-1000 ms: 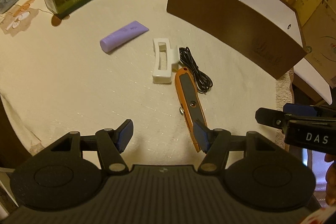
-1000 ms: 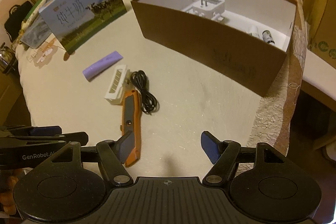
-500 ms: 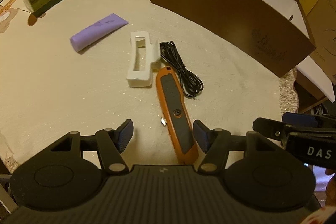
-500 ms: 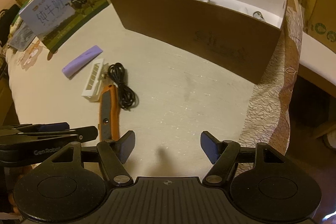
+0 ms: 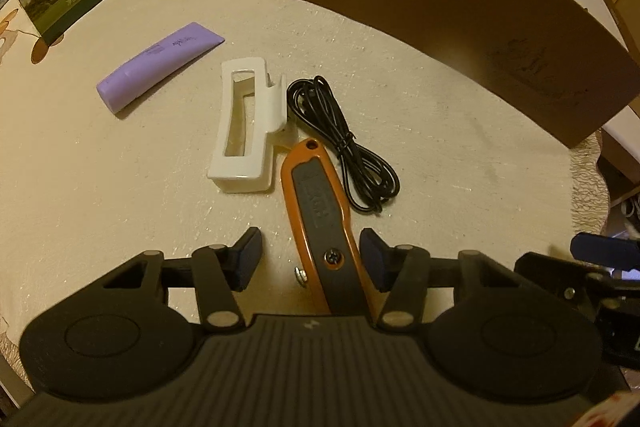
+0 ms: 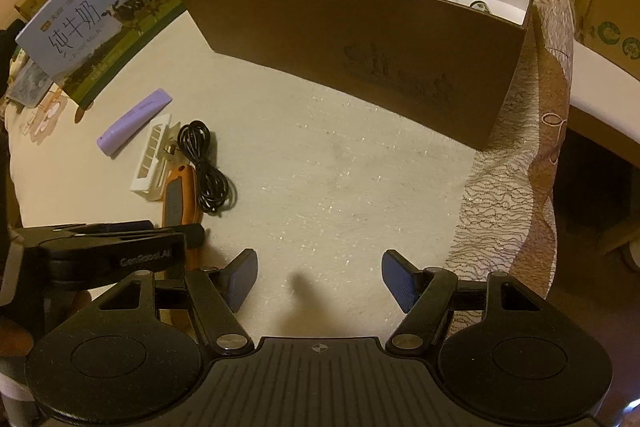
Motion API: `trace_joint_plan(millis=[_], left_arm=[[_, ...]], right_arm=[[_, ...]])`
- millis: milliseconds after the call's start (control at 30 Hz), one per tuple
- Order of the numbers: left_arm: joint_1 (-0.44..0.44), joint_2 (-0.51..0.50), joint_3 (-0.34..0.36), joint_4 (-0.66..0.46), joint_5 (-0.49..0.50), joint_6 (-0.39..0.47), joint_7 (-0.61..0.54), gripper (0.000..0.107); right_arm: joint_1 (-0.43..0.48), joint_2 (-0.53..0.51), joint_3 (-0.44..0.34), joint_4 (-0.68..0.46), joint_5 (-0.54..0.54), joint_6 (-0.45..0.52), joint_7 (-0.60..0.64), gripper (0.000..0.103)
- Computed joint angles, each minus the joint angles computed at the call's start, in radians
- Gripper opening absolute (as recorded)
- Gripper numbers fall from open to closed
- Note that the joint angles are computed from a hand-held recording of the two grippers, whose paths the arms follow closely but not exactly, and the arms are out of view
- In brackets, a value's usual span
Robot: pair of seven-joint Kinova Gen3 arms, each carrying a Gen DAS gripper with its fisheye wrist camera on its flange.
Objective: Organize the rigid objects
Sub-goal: 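Lower the left tool onto the orange utility knife and close on it, then grasp the black coiled cable with the right tool while the left tool holds the knife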
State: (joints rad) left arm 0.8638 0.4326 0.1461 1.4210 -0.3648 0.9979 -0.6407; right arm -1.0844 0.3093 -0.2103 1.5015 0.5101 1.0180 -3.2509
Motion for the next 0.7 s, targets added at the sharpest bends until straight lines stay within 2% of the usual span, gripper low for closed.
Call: trace_joint_plan(millis=[67,133,467,700], left_arm=[[0.003,-0.003,0.003,0.006,-0.005,-0.009,-0.008,0.043],[0.001,-0.009,0.008,0.017,-0.008,-0.029,-0.025,0.034],[0.003,-0.045,0.010,0.056,-0.023,-0.011,-0.063,0.029],[-0.052,-0.053,0.027,0.074,0.033,-0.031,-0.096,0.030]], right_arm=[[0.000,-0.002,0.000,0.003,0.001,-0.003,-0.003,0.067],[-0.001,-0.002,0.000,0.005,0.000,-0.003,-0.006,0.067],[-0.006,0.002,-0.002,-0.005,0.006,0.000,0.008,0.067],[-0.005,0.012,-0.001,-0.011,-0.007,-0.007,0.027,0.067]])
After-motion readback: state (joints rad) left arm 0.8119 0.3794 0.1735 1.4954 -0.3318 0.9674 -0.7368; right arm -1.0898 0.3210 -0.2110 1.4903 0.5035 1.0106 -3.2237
